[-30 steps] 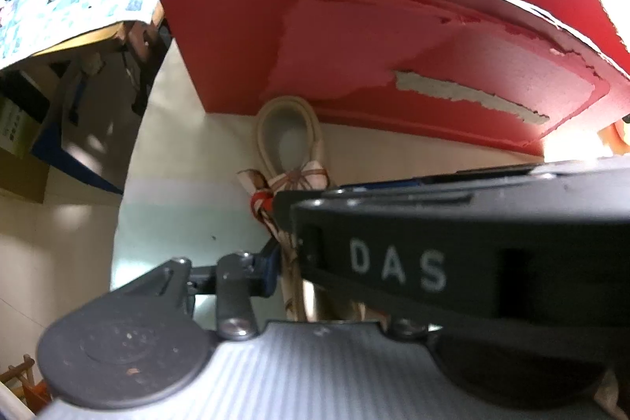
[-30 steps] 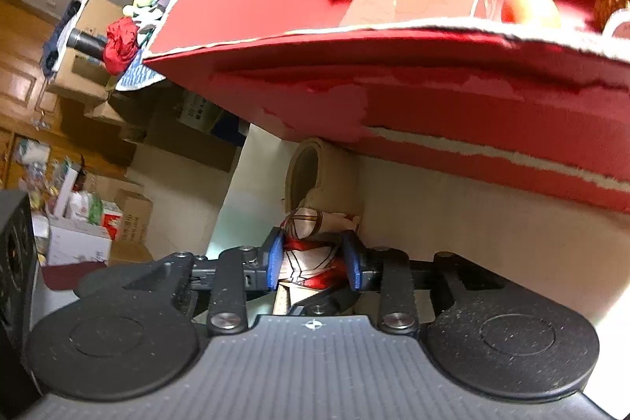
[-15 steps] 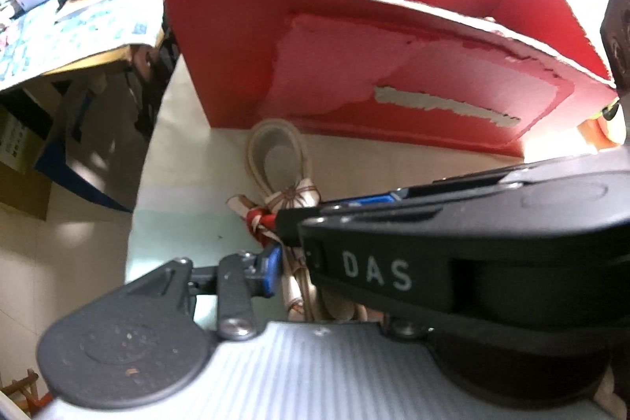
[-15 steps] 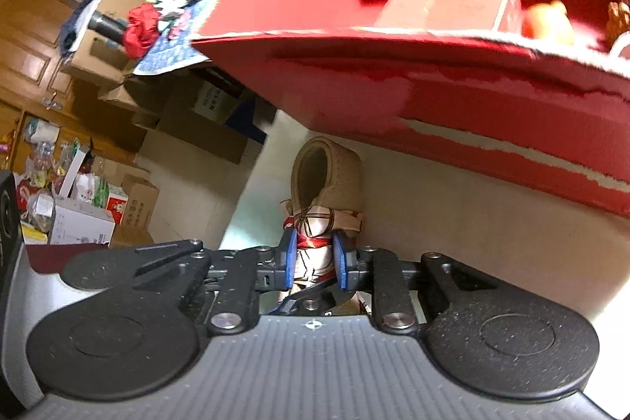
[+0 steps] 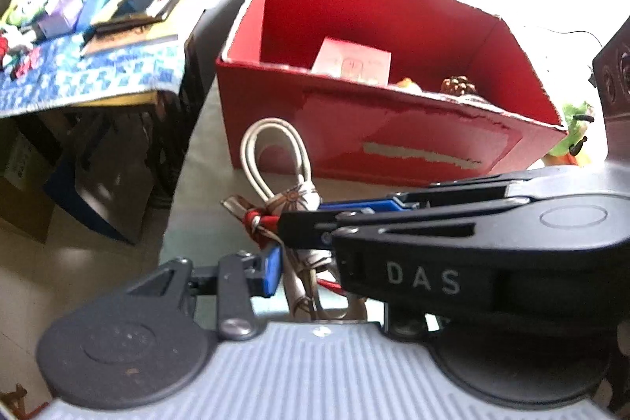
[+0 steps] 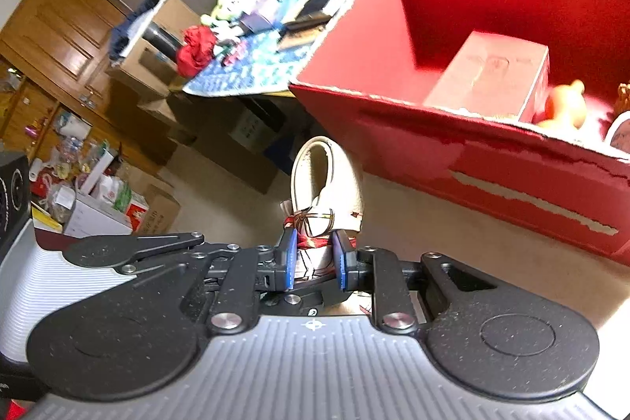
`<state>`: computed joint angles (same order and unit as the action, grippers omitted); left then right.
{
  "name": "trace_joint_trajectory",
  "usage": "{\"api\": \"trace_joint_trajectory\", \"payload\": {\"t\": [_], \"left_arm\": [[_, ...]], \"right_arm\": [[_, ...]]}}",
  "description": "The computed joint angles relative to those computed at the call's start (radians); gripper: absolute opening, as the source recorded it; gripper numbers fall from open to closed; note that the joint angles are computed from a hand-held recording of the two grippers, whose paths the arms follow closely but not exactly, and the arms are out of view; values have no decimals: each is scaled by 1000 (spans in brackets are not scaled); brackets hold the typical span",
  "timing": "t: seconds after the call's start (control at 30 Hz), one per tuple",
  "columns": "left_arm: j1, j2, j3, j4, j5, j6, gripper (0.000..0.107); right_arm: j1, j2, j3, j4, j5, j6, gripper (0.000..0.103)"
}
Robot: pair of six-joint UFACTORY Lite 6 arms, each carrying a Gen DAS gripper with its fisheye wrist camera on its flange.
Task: Organize objects
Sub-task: 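Lift the beige strap item with the right tool above the box rim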
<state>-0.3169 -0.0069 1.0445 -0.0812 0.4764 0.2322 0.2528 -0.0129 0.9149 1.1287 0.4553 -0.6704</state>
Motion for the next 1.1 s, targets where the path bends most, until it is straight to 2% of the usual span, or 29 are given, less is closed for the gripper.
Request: {"api": "trace_joint_trajectory", "payload": {"t": [0.37,0.6,0.87,1.1], "left_arm": [[-27,-141,-9,-35,-2,75,26],[-75,-172,39,-74,-3,118,26],[-174,-111,159,-49,-40,113,26],[-229,25,313,7,-70,128,26]], "right_arm": [[-2,-152,-37,51,-44,-32,21],[-34,-241,-56,61,-90,-51,22],[-120,-299,-61,166,-123,-172,22],[-163,-258,-48,428,-169,-422,22]]}}
